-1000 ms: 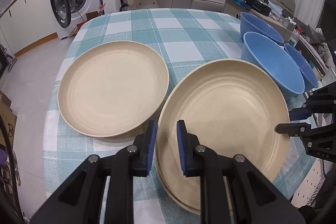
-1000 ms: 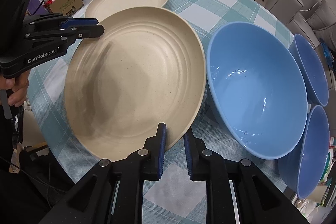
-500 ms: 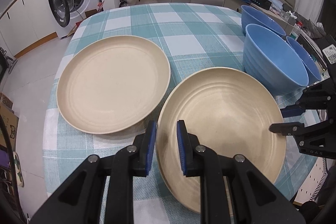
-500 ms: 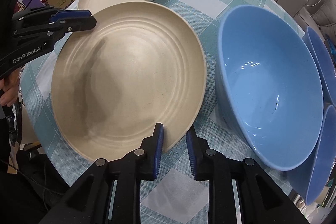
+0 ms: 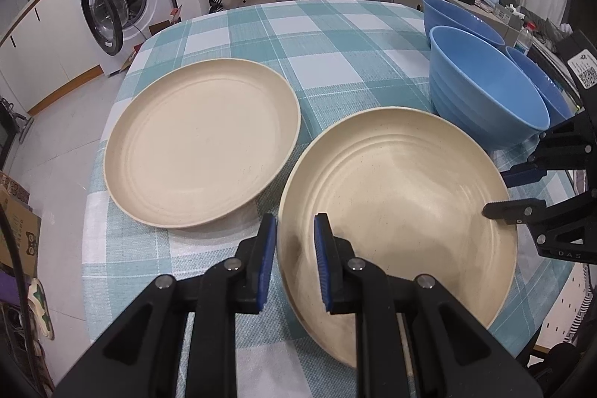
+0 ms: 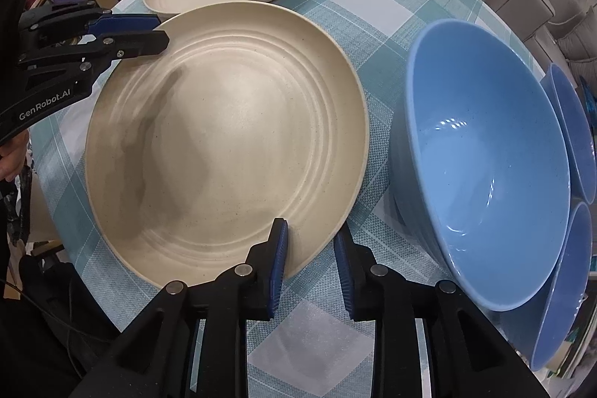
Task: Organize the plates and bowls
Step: 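Lower the large cream plate flat onto the smaller cream plate with the left gripper, then open the left gripper to release the plate on the stack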
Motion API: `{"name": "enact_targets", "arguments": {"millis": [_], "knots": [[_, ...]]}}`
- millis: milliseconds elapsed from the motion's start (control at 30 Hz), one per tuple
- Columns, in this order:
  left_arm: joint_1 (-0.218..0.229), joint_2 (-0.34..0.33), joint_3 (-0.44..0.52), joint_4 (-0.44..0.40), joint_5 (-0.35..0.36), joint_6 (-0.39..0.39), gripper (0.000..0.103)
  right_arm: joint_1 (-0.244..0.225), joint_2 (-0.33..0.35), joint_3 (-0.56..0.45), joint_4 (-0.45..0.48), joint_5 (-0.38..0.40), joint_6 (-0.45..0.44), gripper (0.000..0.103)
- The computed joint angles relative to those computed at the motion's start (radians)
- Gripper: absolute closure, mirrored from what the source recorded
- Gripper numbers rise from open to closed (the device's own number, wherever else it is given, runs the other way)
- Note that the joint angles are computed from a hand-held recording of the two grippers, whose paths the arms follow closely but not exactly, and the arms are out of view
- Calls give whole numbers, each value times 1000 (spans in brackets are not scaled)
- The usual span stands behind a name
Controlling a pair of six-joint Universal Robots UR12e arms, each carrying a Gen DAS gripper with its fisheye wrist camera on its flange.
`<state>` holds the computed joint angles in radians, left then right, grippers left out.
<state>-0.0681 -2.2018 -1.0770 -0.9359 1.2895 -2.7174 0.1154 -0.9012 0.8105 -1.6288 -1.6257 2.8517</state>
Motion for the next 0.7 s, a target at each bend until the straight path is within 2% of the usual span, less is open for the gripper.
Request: {"name": "enact_targets", "arguments": {"millis": [200, 267, 300, 333, 400, 600, 700], "knots": [[0, 9, -18, 8, 12, 7, 82, 1, -9, 17, -21, 2, 1, 77], [2, 12, -22, 5, 6, 2, 80, -4, -15, 30, -30, 21, 2, 74], [4, 14, -25, 1, -1, 1, 76, -5, -18, 37, -37, 27, 0, 71], [5, 16, -27, -4, -7, 1, 67, -5, -22, 46, -48, 29, -3, 69], [4, 22, -40, 9, -2, 1, 56, -5, -28, 56, -62, 35, -2, 67], [10, 39, -65, 27, -4, -22, 50, -13, -34, 62, -69, 64, 15, 65], [14, 46, -77, 37, -7, -41, 49, -16, -41, 70, -85, 78, 16, 59]]}}
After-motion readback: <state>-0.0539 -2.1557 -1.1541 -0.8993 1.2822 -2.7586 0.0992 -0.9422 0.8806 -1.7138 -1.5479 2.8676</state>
